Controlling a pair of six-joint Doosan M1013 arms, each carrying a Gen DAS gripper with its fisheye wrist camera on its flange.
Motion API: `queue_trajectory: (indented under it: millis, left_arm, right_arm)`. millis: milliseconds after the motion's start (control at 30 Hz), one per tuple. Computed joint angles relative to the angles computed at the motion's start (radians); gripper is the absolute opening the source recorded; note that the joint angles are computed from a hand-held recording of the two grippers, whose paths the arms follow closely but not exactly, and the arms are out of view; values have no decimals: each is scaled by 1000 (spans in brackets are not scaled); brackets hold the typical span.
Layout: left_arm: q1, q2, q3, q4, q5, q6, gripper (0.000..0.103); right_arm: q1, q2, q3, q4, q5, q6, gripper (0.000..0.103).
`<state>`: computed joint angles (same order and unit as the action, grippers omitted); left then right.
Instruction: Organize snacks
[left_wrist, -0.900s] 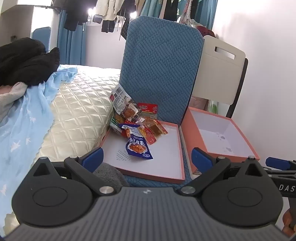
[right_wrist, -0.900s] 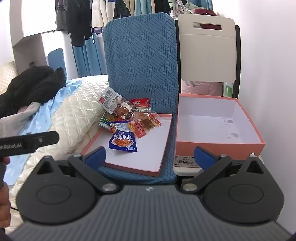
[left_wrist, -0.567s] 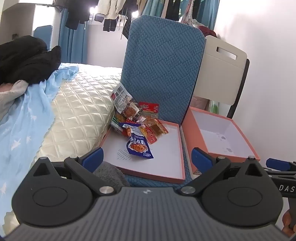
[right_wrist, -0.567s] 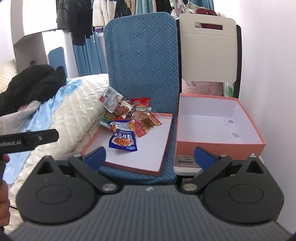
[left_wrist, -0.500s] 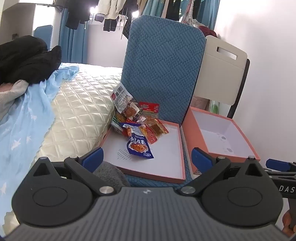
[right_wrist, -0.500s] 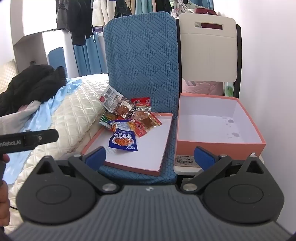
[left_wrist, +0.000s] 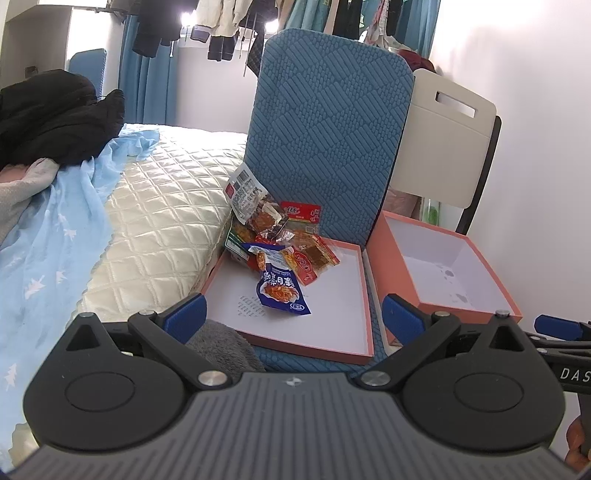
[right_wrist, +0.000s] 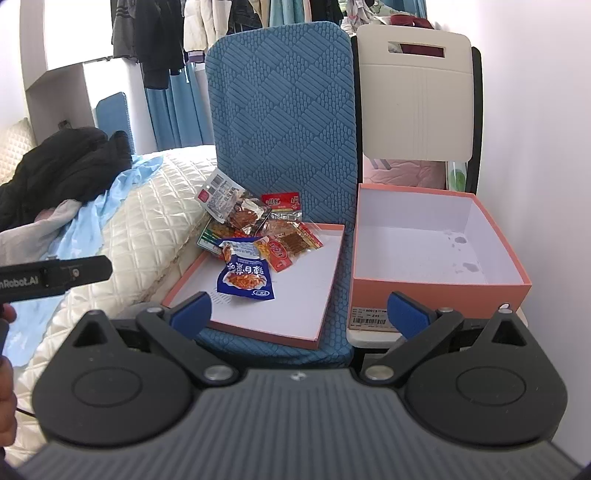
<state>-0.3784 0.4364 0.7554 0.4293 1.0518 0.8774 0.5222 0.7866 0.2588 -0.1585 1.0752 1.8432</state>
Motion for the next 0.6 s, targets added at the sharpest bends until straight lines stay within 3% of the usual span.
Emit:
queue_trajectory:
  millis: [600]
  left_arm:
    - [1, -2, 5, -12, -10, 9, 102]
  right_arm:
    - [0, -3, 7, -7, -3, 5, 103]
